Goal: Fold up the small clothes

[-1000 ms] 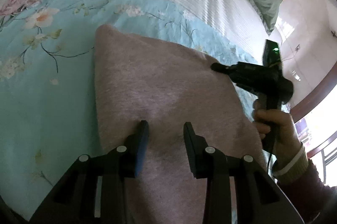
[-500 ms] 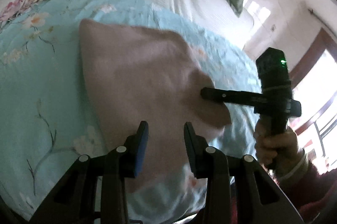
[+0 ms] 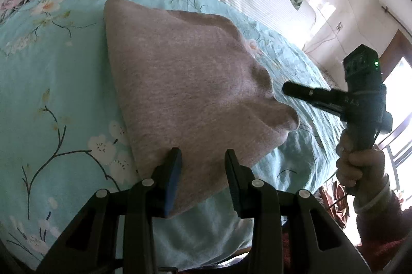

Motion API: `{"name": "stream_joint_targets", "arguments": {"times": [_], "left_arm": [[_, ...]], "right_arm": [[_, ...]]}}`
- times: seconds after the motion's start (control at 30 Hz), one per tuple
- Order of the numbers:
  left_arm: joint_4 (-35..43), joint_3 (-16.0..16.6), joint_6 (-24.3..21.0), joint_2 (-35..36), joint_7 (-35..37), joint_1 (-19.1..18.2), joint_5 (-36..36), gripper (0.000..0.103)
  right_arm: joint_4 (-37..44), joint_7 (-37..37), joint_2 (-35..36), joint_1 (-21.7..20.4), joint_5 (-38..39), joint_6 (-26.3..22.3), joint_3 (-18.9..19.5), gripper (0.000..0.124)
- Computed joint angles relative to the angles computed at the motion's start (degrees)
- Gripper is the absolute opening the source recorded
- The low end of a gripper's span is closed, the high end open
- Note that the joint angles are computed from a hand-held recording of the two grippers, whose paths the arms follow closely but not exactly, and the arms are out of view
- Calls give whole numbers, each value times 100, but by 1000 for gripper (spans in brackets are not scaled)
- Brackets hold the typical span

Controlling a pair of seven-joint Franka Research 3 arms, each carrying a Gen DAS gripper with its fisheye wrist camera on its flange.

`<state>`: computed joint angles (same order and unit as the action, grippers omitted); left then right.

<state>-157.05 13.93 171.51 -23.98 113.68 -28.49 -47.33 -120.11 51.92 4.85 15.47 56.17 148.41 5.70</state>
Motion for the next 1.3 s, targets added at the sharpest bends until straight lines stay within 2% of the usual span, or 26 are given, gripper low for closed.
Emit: {"name": "stream_joint_targets", "arguments": {"times": [0.03, 0.13, 0.23, 0.33, 0.4, 0.43, 0.47, 0.53, 0.6, 0.67, 0.7, 0.73, 0.8, 0.83, 0.87, 0.93, 0.97, 1.0, 1.03, 1.07, 1.13, 1.17, 1.2, 1.27, 1.3], "left_arm": [[-6, 24, -17, -12, 36, 8, 5, 36], [-34, 103, -48, -71, 167, -53, -71, 36], [-55, 36, -97, -75, 188, 34, -33, 36], [-64, 23, -191, -138, 207, 117, 0, 39], [-61, -11, -189, -120, 220, 130, -25, 39], [-62, -57, -171, -99, 194, 162, -5, 39], [-56, -118, -149, -70, 141, 200, 31, 39], [-70, -225, -108, -68, 18, 249, 109, 42], [-75, -208, -75, -59, -18, 212, 150, 42], [-70, -172, -75, -47, -37, 183, 200, 42], [-67, -166, -73, -48, -58, 169, 213, 42], [-63, -132, -82, -57, -47, 140, 211, 42], [-57, -32, -54, -48, 43, 28, 139, 42], [-48, -5, -28, -19, 72, -14, 103, 42], [-34, -2, -12, 7, 80, -38, 81, 42], [-14, -57, -22, 45, 56, -5, 108, 42], [-20, -110, -49, 23, 16, 45, 156, 42], [-41, -166, -128, -41, -39, 118, 237, 43], [-57, -226, -181, -86, -116, 194, 316, 43], [-76, -289, -260, -182, -210, 302, 426, 43], [-80, -229, -218, -356, -213, 317, 472, 43], [-55, -185, -159, -372, -239, 306, 497, 43], [8, -64, -86, -358, -217, 223, 465, 43], [183, 195, 38, -215, -165, 45, 364, 43], [240, 185, 92, -121, -234, 95, 401, 43]], "right_arm": [[36, -31, 50, -19, 2, -186, -6, 11], [-99, 1147, 229, 165, -1501, 54, -84, 10], [-284, 1007, 224, 49, -1301, 160, -20, 6], [-232, 823, 80, -47, -827, 56, 22, 11], [-132, 605, 64, -79, -352, 151, 32, 31], [-50, 539, 117, -91, -181, 201, 27, 58], [52, 452, 198, -107, -5, 257, 30, 69], [310, 475, 439, -144, 162, 255, 39, 69], [611, 649, 754, -200, 185, 53, 52, 59], [842, 876, 1022, -297, 146, -290, 76, 20], [943, 827, 1111, -375, 281, -420, 125, 19], [918, 561, 1081, -452, 596, -330, 206, 17], [755, -103, 856, -483, 1089, 50, 302, 16], [693, -241, 774, -404, 1019, 294, 287, 16], [723, -101, 815, -345, 766, 290, 233, 16], [842, 621, 1041, -173, -218, 259, 58, 18], [863, 955, 1130, -117, -651, 226, -16, 22], [842, 1056, 1140, -158, -718, 237, 3, 27], [756, 1227, 1078, -180, -759, 341, 3, 42], [648, 1536, 980, -130, -976, 522, -51, 50], [390, 1924, 683, -61, -1278, 1012, -78, 50], [330, 1782, 559, -118, -1109, 1154, 19, 50], [350, 1322, 477, -238, -626, 1151, 186, 50], [578, 302, 439, -395, 532, 683, 431, 50], [703, 0, 497, -421, 962, 294, 454, 50]]}}
